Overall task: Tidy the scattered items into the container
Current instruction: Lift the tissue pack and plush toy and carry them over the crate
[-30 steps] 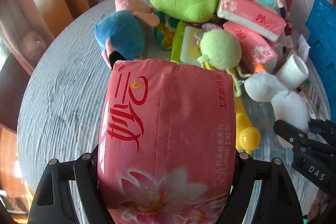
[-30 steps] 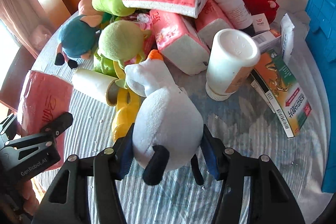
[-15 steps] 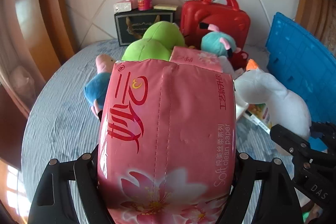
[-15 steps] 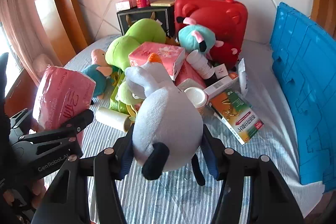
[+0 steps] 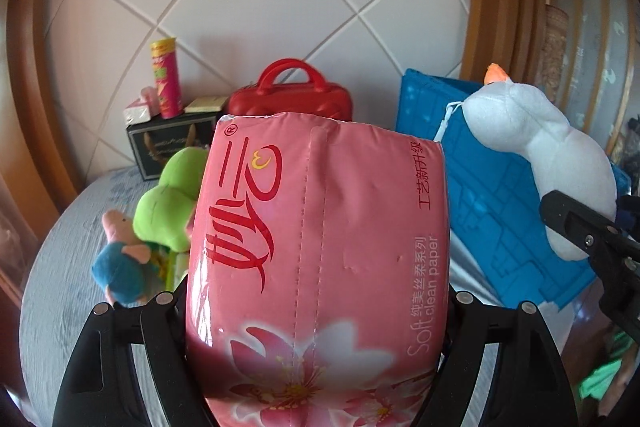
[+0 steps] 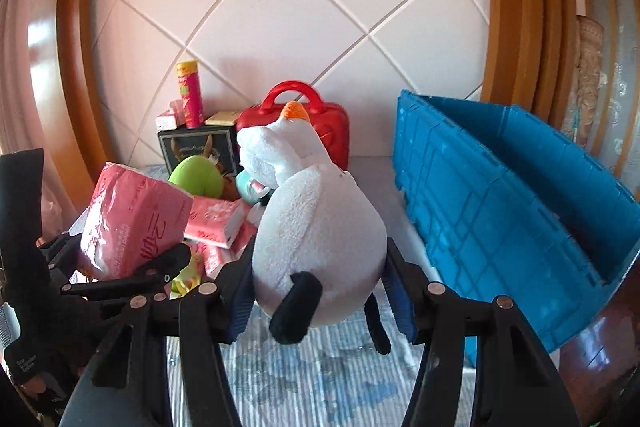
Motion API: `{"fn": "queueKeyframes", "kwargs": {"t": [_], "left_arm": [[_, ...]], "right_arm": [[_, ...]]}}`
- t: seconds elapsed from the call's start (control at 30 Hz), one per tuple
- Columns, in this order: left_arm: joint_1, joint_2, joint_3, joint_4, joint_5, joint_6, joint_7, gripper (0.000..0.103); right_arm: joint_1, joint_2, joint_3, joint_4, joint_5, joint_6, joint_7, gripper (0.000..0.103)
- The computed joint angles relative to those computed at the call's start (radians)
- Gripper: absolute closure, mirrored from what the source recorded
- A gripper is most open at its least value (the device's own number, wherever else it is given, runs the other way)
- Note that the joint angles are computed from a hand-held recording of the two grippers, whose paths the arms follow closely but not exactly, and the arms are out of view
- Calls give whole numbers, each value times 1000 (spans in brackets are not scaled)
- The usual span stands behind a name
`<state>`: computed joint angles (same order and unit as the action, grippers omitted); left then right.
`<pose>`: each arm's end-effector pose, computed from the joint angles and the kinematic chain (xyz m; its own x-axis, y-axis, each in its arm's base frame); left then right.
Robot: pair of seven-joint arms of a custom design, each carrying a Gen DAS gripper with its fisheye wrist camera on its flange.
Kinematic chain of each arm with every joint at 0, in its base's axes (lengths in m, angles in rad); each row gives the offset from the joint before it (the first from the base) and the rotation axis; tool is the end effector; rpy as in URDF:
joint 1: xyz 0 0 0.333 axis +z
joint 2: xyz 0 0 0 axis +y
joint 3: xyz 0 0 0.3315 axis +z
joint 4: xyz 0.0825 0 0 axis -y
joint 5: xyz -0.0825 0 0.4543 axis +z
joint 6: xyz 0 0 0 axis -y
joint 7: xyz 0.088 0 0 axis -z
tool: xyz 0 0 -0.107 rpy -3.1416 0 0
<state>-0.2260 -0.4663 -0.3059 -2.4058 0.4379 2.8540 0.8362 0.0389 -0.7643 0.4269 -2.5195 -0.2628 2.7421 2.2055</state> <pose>0.4292 -0.2974 0.5641 -0.2179 -0.9749 0.0462 -0.5733 0.0895 -0.8144 0.3834 0.2408 0.6049 0.0541 -0.9984 0.0173 -0.5221 -0.0430 -0.8518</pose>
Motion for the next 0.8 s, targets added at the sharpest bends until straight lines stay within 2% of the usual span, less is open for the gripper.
{"fn": "queueKeyframes", "kwargs": {"t": [0.1, 0.23, 0.37, 0.43, 0.57, 0.7, 0.8], "left_arm": [[54, 77, -111, 121, 84, -13, -98, 20], [94, 233, -250, 334, 273, -103, -290, 20], [46, 448, -334, 582, 479, -232, -433, 20], [-21, 566, -348, 717, 575, -329, -474, 20], [-169, 766, -333, 966, 628, -452, -428, 20], [-317, 930, -295, 1195, 639, -579, -332, 20], [-404, 1022, -261, 1330, 624, -638, -270, 20]], "right_arm": [[-17, -83, -72, -62, -10, 35, -51, 47], [-47, -152, -194, -129, 7, 98, -189, 47], [-65, -153, -344, -151, 30, 155, -361, 47], [-70, -142, -417, -152, 42, 185, -446, 47], [-59, -98, -547, -115, 80, 195, -597, 47], [-61, -55, -628, -82, 132, 217, -689, 47], [-54, -29, -673, -66, 179, 222, -744, 47]]}}
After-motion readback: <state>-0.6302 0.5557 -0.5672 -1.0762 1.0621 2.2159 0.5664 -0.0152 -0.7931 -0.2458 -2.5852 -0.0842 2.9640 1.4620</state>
